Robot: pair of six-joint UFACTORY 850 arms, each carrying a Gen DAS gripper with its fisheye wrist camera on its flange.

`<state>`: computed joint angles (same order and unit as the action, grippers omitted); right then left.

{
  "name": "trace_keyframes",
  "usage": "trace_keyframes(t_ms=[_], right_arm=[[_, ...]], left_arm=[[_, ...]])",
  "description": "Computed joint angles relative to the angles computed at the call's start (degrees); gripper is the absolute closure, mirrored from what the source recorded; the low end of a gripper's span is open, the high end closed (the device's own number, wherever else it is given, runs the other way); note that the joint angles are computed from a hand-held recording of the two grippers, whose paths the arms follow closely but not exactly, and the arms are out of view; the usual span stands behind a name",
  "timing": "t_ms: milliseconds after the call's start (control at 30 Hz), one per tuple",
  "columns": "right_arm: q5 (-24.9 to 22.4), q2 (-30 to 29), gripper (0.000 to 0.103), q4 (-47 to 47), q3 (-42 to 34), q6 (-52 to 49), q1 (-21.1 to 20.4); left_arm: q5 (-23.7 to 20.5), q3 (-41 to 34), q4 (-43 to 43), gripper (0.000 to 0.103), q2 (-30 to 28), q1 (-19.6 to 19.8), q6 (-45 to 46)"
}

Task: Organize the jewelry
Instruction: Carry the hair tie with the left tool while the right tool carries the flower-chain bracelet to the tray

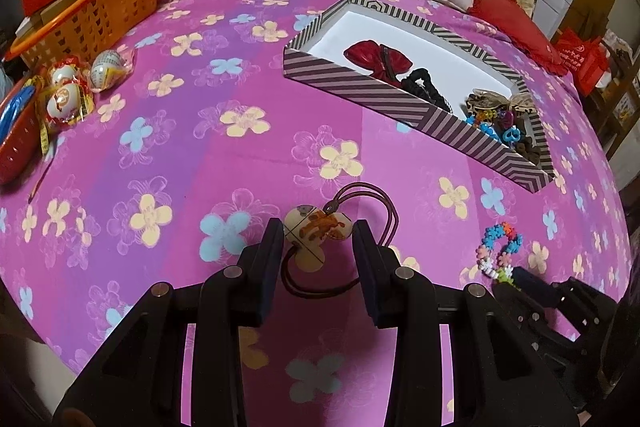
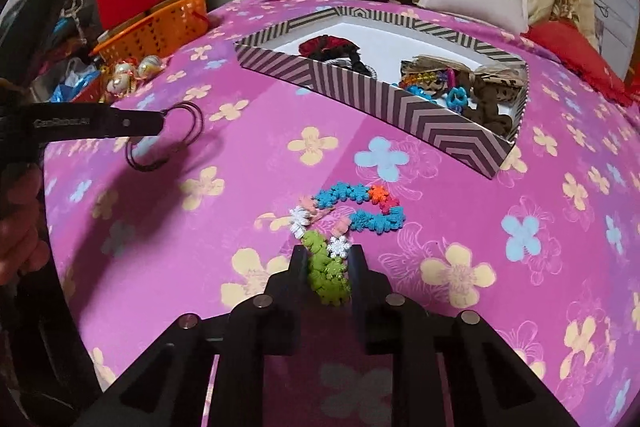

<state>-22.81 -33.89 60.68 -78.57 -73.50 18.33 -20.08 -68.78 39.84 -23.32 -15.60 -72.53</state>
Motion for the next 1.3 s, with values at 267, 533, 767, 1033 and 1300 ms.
trace_keyframes(t_ms=[267, 533, 767, 1033, 1300], right_arm=[[-5.0, 1.8, 0.093, 8.2, 0.6, -4.7, -2.0], [-8.9, 3.5, 0.093, 12.9, 0.8, -6.6, -3.4], [-9.4, 4.3, 0.093, 13.8, -0.4, -7.2, -3.6], [-9.1, 4.5, 0.093, 13.1, -2.6, -7.1, -3.5], [-9.0, 3.8, 0.093, 11.4, -5.3, -6.2, -3.2]], left_arm=[[-0.2, -0.3, 0.3, 0.069, 0.2, -0.7, -0.1], [-0.4, -0.1, 1.1, 0.069, 0.8, -1.4, -0.8], [-1.3, -0.5, 2.9, 0.069, 1.4, -2.1, -2.1], [-2.6, -2.0, 4.2, 0.069, 1.3, -2.5, -2.7], [-3.8, -4.5, 4.9, 0.069, 0.1, -3.0, -2.5]])
